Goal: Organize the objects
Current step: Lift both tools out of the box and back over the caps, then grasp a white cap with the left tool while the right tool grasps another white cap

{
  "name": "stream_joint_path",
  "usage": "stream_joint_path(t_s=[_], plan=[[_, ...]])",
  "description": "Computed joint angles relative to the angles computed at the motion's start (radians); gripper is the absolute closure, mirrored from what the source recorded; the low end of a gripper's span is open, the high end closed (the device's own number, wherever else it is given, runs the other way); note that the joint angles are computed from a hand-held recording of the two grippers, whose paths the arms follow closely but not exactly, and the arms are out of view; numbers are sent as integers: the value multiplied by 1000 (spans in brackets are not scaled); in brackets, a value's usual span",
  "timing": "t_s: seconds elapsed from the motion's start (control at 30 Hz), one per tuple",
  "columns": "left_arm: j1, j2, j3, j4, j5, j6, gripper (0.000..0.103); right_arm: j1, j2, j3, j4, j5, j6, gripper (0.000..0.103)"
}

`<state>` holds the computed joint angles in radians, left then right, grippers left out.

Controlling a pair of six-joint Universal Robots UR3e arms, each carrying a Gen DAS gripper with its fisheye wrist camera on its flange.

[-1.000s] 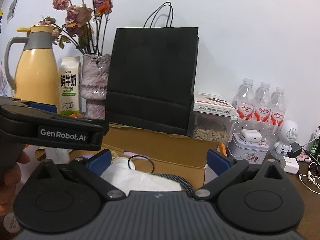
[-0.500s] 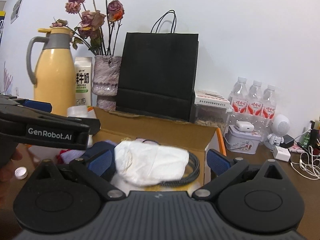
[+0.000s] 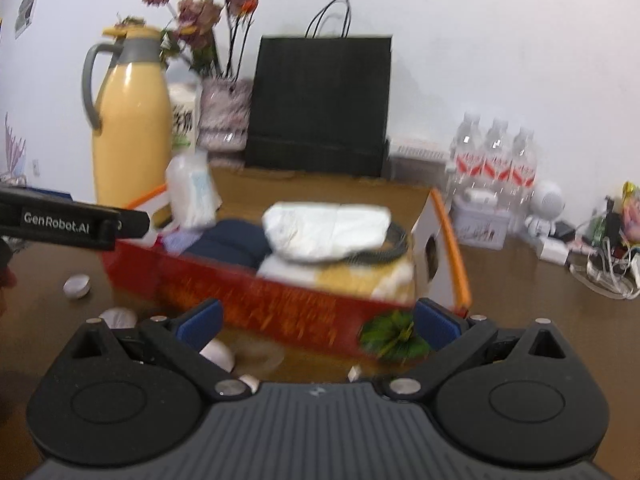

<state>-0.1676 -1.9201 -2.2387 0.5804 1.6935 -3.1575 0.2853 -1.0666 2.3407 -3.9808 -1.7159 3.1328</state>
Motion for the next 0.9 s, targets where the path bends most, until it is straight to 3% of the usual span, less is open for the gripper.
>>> stream_joint_path(t_s=[0.17,0.27,0.47,0.63,0.9], plan=[[135,74,-116,-44,-102,31,0,84,9,-14,84,-85,24,0],[206,120,-155,-138,-148,80,0,115,3,-32,144,-135,50,0],[296,139,-148,-317,-214,139,0,88,-51,-65,356,-123,117,0],[319,129,-160,-294,-241,146,0,21,-75,-36,383,-19,174,0],[315,76,-132,-241,-237,129,0,40,-66,-66,413,-50,195,0]])
